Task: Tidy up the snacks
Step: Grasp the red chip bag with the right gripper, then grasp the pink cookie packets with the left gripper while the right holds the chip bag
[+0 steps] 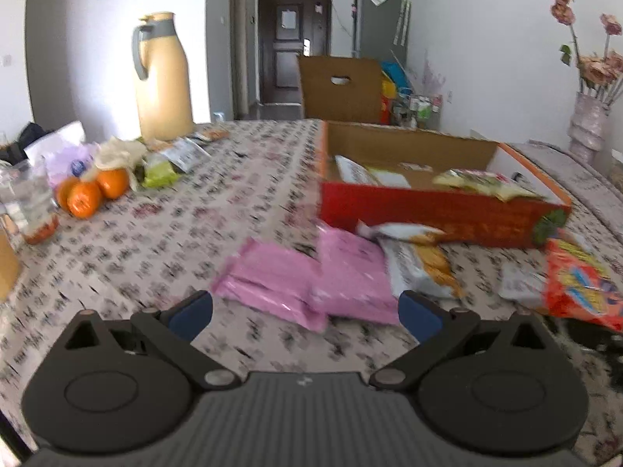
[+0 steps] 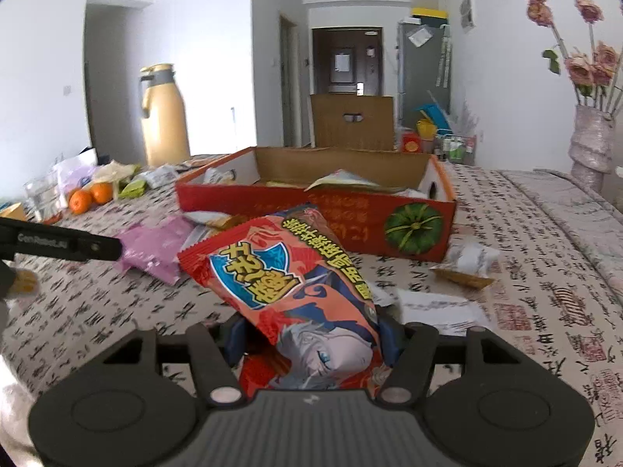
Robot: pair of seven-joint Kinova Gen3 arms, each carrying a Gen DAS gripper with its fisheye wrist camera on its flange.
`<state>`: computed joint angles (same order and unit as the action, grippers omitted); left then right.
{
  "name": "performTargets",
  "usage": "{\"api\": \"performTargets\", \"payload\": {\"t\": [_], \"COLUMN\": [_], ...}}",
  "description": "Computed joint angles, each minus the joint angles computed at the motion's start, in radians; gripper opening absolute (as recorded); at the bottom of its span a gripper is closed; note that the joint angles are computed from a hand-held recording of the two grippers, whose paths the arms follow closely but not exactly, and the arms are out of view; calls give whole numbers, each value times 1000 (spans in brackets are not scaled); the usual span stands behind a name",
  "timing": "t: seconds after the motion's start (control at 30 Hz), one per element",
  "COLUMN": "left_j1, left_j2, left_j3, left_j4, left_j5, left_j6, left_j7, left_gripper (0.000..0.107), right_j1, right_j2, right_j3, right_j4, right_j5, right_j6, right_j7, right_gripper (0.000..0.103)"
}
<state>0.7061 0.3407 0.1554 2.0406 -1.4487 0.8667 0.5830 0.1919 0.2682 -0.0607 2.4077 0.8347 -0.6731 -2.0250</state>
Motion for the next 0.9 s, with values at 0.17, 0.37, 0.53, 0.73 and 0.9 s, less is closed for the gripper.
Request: {"api": "performTargets", "payload": {"t": [0.17, 0.37, 0.53, 0.73, 0.9], "left_j1": [-56, -122, -127, -123, -140], "left_j2": [26, 74, 68, 74, 84], "left_j3": [-32, -82, -121, -129, -129], "left_j4": [-46, -111, -86, -80, -92], "left_j5": [42, 121, 84, 47, 72], "left_j6": [10, -66, -196, -253, -302], "left_j7": [-100, -265, -267, -277, -338], "left_gripper": [103, 103, 103, 103, 103], "right_j1": [1, 2, 3, 11, 17], "right_j2": [10, 25, 46, 71, 87], "right_j3": [15, 20, 15, 1, -12], "right_j4": [-15, -40, -68, -99, -112], "right_j5": [-80, -176, -238, -270, -275], "right_j6": [1, 19, 47, 77, 91], "right_j7": [14, 33, 40, 40, 40], "right_gripper": [63, 63, 63, 63, 64]}}
